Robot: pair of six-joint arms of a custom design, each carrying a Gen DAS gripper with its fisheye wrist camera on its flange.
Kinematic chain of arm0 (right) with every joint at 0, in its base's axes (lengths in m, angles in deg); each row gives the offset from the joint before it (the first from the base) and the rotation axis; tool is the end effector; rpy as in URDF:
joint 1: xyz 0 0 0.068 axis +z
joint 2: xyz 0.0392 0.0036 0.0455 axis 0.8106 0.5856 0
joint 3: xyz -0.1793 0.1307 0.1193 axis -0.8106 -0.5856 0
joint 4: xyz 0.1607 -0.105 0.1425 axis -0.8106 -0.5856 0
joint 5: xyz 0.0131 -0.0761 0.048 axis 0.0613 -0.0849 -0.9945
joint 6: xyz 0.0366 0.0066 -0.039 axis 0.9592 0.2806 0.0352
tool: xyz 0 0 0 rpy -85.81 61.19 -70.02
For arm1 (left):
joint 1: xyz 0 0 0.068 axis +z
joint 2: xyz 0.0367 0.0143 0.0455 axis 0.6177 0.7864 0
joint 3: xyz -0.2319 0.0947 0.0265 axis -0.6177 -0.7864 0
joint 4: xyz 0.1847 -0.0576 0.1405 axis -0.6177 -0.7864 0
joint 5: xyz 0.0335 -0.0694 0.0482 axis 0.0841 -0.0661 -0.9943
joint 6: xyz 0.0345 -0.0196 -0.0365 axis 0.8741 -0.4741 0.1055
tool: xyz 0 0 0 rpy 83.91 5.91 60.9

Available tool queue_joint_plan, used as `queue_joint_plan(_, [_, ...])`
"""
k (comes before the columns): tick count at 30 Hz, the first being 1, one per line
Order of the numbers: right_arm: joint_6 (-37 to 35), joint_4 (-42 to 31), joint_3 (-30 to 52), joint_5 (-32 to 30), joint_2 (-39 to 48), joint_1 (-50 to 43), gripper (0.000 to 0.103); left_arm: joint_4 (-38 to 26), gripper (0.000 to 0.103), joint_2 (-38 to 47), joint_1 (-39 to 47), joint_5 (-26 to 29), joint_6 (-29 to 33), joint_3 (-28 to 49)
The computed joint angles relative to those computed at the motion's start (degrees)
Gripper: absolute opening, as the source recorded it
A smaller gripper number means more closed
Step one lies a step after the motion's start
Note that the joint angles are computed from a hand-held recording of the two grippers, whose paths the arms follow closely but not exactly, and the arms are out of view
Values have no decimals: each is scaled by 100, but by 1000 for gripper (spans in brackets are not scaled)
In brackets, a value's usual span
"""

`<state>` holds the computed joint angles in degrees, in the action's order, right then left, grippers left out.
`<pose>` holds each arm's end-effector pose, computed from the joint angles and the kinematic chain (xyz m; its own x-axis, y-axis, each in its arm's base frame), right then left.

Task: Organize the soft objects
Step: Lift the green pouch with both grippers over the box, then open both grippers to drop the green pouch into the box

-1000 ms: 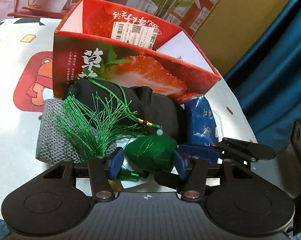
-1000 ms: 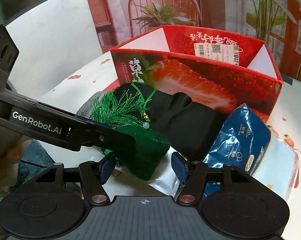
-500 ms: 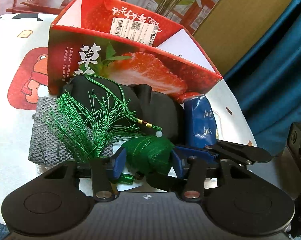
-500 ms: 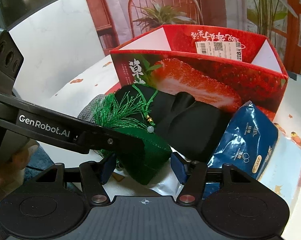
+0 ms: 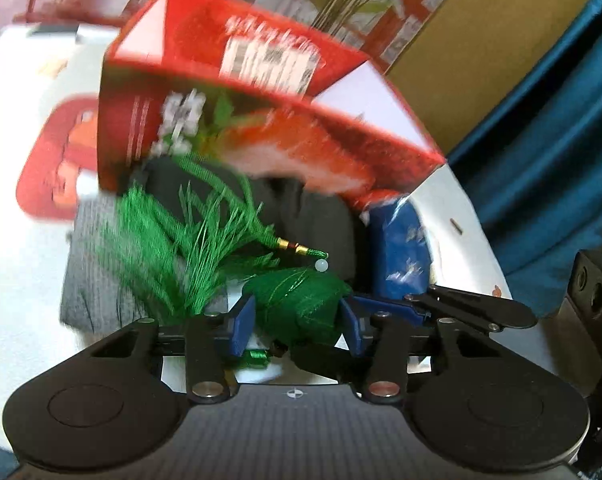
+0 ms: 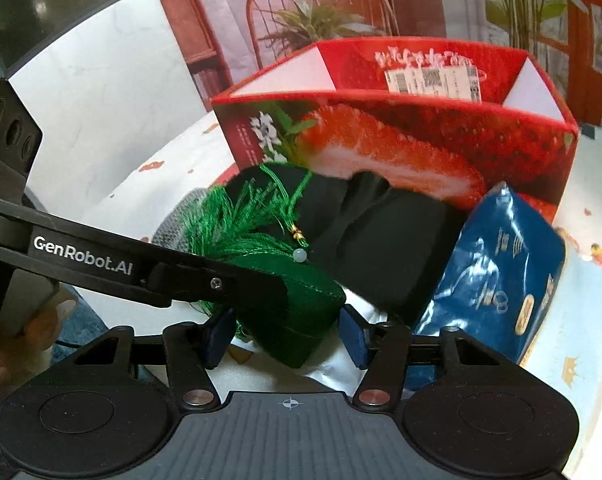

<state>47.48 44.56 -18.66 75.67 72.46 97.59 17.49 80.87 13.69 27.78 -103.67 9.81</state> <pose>0.2146 0.1986 0.0975 -0.6916 -0.0884 -0.7169 -0.3820 0.8871 0.2591 0.2435 -0.1229 0.1507 -0.8219 0.0412 -0.5681 0.3412 0.8343 -0.4331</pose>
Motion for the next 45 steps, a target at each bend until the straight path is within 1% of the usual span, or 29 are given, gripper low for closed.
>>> queue_joint_plan(5, [-292,245,-160,258,-460,31,52,-173,48,-544,-8,-159,240,195])
queue_joint_plan(10, [-884,282,-42,465,-969,-49,52,-316,48,-849,-15,-387,502,699])
queue_joint_plan(14, [-1416,127,355,545,-1188,-253,52,-183,47,-766,38,-343,448,1134])
queue_joint_plan(17, [-1782,5,767,556,-1205,-423,52,-103,47,-689,-61,-571,543,1520])
queue_joint_plan(19, [-2102,-34,1054,561,-1197,-535,52,-77,47,-611,-107,-720,695,1826])
queue_joint_plan(23, [-2686,-80,1650,633,-1116,-725,52,6,47,-420,-138,-841,979,2404])
queue_joint_plan(26, [-2974,-97,2084,666,-1022,-856,52,151,47,-208,-151,-929,1188,2774])
queue_joint_plan(29, [-3177,-15,2404,672,-849,-978,52,228,47,49,-245,-1154,1468,3064])
queue_joint_plan(31, [-3242,3,2662,636,-622,-1094,52,280,47,323,-345,-1398,1719,3212])
queue_joint_plan(33, [-3216,5,2819,643,-429,-1152,52,201,47,547,-305,-1443,1865,3392])
queue_joint_plan(34, [-3176,-3,2908,650,-292,-1182,52,117,47,707,-304,-1441,1813,3508])
queue_joint_plan(36, [-3102,36,2973,673,-35,-1232,52,-103,47,932,-134,-1176,1568,3661])
queue_joint_plan(40, [-2812,-116,3069,709,420,-1300,52,-467,47,1529,38,-771,1041,4013])
queue_joint_plan(43, [-2478,-172,2963,712,618,-1296,52,-745,47,1981,105,-606,856,4290])
queue_joint_plan(45, [-2235,-301,2963,680,765,-1319,52,-867,47,2092,127,-554,852,4275])
